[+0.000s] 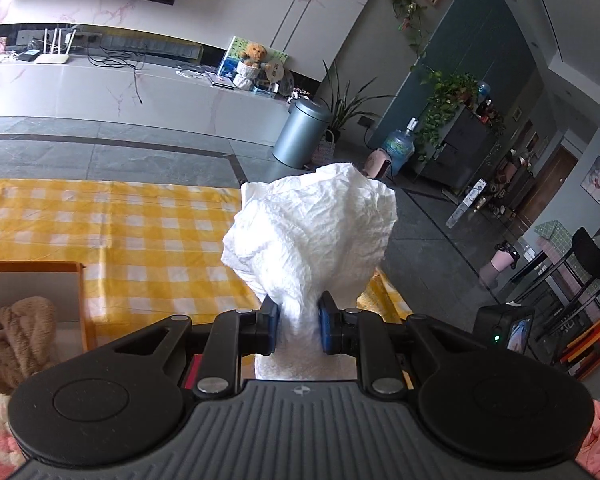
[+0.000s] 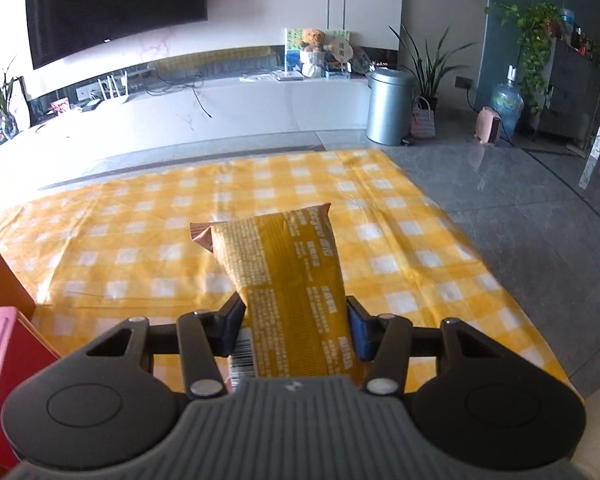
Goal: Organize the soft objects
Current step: 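Lift and carry the white tissue and snack bag over the white box, then open the left tool to drop the tissue while the right tool drops the snack bag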
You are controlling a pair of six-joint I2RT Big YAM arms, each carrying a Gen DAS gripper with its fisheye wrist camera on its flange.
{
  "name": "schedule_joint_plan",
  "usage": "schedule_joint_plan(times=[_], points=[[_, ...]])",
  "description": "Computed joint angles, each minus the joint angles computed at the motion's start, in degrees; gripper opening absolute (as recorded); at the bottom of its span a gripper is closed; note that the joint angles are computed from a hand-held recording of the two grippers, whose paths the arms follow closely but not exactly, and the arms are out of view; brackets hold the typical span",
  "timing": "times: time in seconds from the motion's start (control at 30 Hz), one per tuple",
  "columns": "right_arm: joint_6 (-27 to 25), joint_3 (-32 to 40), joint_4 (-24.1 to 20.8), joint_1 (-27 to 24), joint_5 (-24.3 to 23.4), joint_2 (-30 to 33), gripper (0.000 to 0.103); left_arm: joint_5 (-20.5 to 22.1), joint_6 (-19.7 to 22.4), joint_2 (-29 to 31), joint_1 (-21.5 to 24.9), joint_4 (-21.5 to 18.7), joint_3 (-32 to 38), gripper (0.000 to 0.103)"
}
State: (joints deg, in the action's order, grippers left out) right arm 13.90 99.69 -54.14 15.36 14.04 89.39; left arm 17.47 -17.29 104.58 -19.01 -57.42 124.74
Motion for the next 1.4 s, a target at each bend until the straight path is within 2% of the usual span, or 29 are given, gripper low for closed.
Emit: schedule_joint_plan(times=[0.13, 0.23, 0.37, 0.43, 0.47, 0.5, 0.57, 0.67, 0.73, 0.77, 0.83, 0.87, 0.93, 0.97, 1.0, 1.1, 1.13, 1.17, 1.23, 1.3, 1.4], points=[[-1.82, 0.94, 1.64, 1.8, -2.26, -0.45, 0.052, -7.26, 3.89, -5.29, 1.58, 1.12, -5.63, 0.023], [-0.52, 1.66, 2.71, 2.77, -3.88, -0.8, 0.052, -10.83, 4.04, -8.89, 2.79, 1.21, -9.34, 0.023], [-0.94, 2.61, 3.97, 4.59, -5.46, -1.51, 0.052, -16.31, 2.28, -14.32, 4.22, 4.12, -16.37, 0.023], [-1.85, 2.5, 5.12, 6.13, -6.61, -2.35, 0.052, -14.39, 0.6, -15.27, 5.86, 2.32, -17.37, 0.023], [-2.65, 2.56, 5.6, 6.84, -7.25, -2.64, 0.052, -13.51, -1.26, -16.33, 6.75, 2.97, -18.91, 0.023], [-3.55, 2.81, 5.96, 7.82, -7.66, -2.86, 0.052, -12.68, -1.27, -17.44, 7.55, 4.15, -20.74, 0.023], [-5.56, 3.96, 6.13, 9.56, -8.73, -2.72, 0.052, -12.4, 0.83, -19.54, 8.86, 5.63, -24.07, 0.023], [-7.94, 7.16, 4.42, 12.54, -9.71, -1.0, 0.052, -12.77, 1.67, -21.46, 9.79, 8.11, -28.19, 0.023], [-8.91, 9.36, 3.0, 14.48, -10.66, 0.47, 0.052, -11.6, 2.85, -22.13, 10.92, 7.99, -30.21, 0.023], [-8.74, 10.38, 2.63, 15.27, -11.81, 1.22, 0.052, -10.76, 3.62, -22.13, 11.57, 7.39, -30.7, 0.023], [-6.09, 12.02, 2.83, 16.17, -17.25, 2.74, 0.052, -10.74, 4.51, -22.07, 12.41, 6.83, -31.61, 0.023], [-4.02, 12.81, 3.17, 16.5, -19.94, 3.64, 0.052, -11.77, 5.03, -22.05, 12.67, 6.26, -31.96, 0.023], [-0.63, 15.24, 2.24, 17.69, -21.67, 5.93, 0.052, -14.61, 6.56, -22.8, 12.87, 6.71, -33.5, 0.023], [-0.03, 17.01, 0.78, 18.51, -21.61, 7.36, 0.052, -15.05, 7.28, -23.4, 13.16, 7.31, -34.5, 0.023], [-0.11, 19.05, -1.07, 19.31, -21.32, 8.93, 0.052, -13.62, 7.5, -23.72, 13.72, 7.34, -34.96, 0.023], [-0.85, 24.95, -7.02, 21.79, -18.78, 13.55, 0.052, -2.9, 5.47, -22.77, 16.54, 4.03, -33.6, 0.023], [-0.79, 26.47, -8.56, 22.36, -18.7, 14.94, 0.052, -1.12, 5.2, -22.8, 17.1, 3.62, -33.71, 0.023], [-0.42, 27.83, -9.86, 22.87, -18.35, 16.17, 0.052, -1.17, 5.48, -23.02, 17.35, 3.6, -34.07, 0.023], [-0.84, 30.94, -13.05, 24.05, -15.37, 18.88, 0.052, -4.38, 7.25, -23.44, 17.16, 3.42, -34.66, 0.023], [-1.94, 34.47, -16.77, 25.32, -9.8, 21.64, 0.052, -5.13, 7.97, -23.72, 17.49, 3.0, -35.33, 0.023], [-5.77, 40.59, -22.61, 26.8, -1.96, 26.4, 0.052, -4.0, 8.13, -23.93, 18.19, 2.32, -35.66, 0.023]])
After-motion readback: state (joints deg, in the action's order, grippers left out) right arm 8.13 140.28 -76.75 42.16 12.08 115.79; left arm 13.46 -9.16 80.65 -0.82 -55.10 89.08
